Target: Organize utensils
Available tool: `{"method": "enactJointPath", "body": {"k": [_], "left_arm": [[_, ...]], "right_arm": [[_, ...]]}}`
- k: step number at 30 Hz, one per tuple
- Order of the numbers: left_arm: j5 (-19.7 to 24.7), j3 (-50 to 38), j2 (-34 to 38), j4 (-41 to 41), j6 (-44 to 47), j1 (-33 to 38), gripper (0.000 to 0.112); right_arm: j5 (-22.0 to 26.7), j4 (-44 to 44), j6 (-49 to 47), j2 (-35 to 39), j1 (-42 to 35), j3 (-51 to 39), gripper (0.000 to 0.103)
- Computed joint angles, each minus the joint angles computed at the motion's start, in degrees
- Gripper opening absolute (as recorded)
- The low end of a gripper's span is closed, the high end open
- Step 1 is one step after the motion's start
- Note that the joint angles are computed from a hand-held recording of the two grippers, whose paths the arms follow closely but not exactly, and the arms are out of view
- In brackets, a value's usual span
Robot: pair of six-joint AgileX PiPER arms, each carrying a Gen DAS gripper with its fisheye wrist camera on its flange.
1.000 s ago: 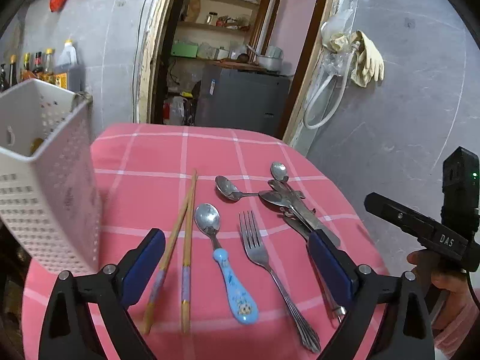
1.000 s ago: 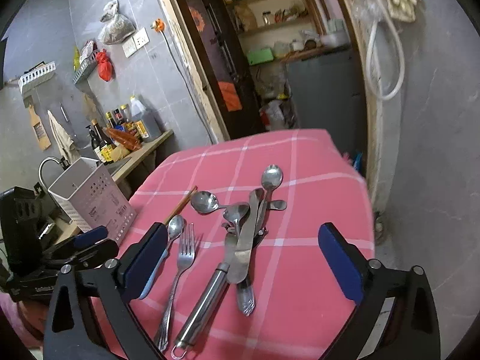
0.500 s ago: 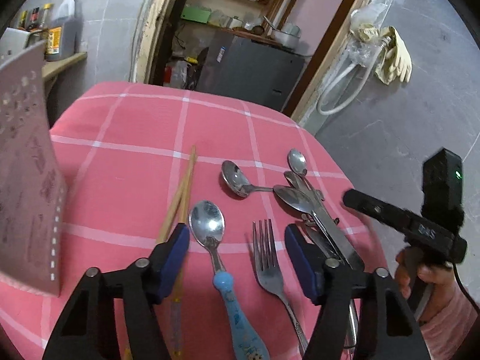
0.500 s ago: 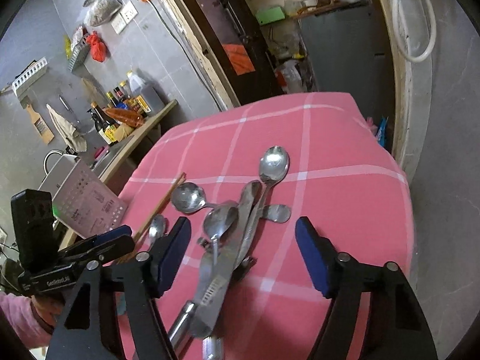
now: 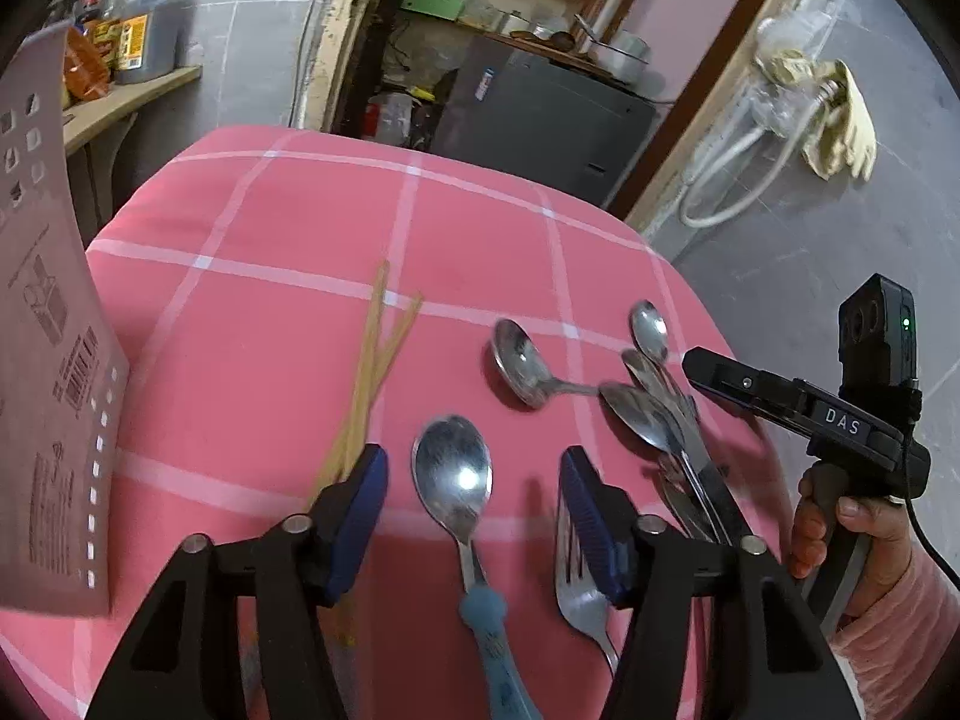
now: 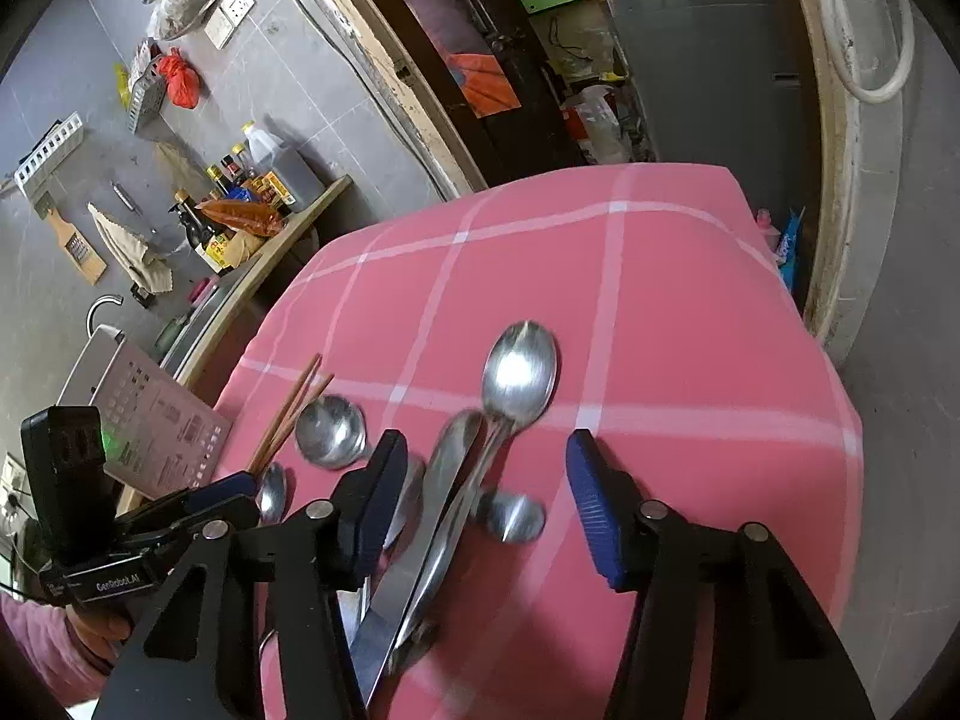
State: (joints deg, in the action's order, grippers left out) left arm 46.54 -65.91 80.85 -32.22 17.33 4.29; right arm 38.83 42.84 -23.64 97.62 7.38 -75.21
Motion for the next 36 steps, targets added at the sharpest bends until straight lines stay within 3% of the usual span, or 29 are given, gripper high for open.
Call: {"method": "enactJointPath", "body": {"k": [5, 11, 16, 18, 25, 31, 36], "left_arm": [[0.1, -1.4, 2.3, -2.4, 0.5, 1.3, 0.04], [2.7, -2.6, 4.9, -6.7, 2.9, 2.3, 0.028], [3.0, -2.7, 4.7, -5.7, 1.4, 1.9, 0.022], [3.7, -3.3, 5.1, -5.0, 0.6, 1.9, 0.013], [5.8, -5.1, 5.5, -2.6, -1.6, 1.0, 0.004], [6.5, -5.8, 1.7, 1.8, -5.2, -0.6, 0.002], [4.7, -5.9, -3.7, 7.7, -7.1, -2.5, 0.002]], "right_arm": [[4.0, 1.9, -2.2, 6.1, -1.5, -7.1, 0.037], [14.0, 6.2, -5.7, 14.6, -4.2, -17.5, 0.029], [17.1, 7.8, -7.0, 17.1, -4.7, -19.7, 0.017], [16.6, 7.4, -6.8, 17.0, -4.4, -19.1, 0.007], [15.3, 7.5, -7.5, 15.4, -4.0, -16.9, 0.004], [5.8, 4.7, -8.0, 3.5, -3.0, -6.3, 0.002], [-2.5, -9.0, 0.9, -8.3, 1.3, -1.0, 0.002]]}}
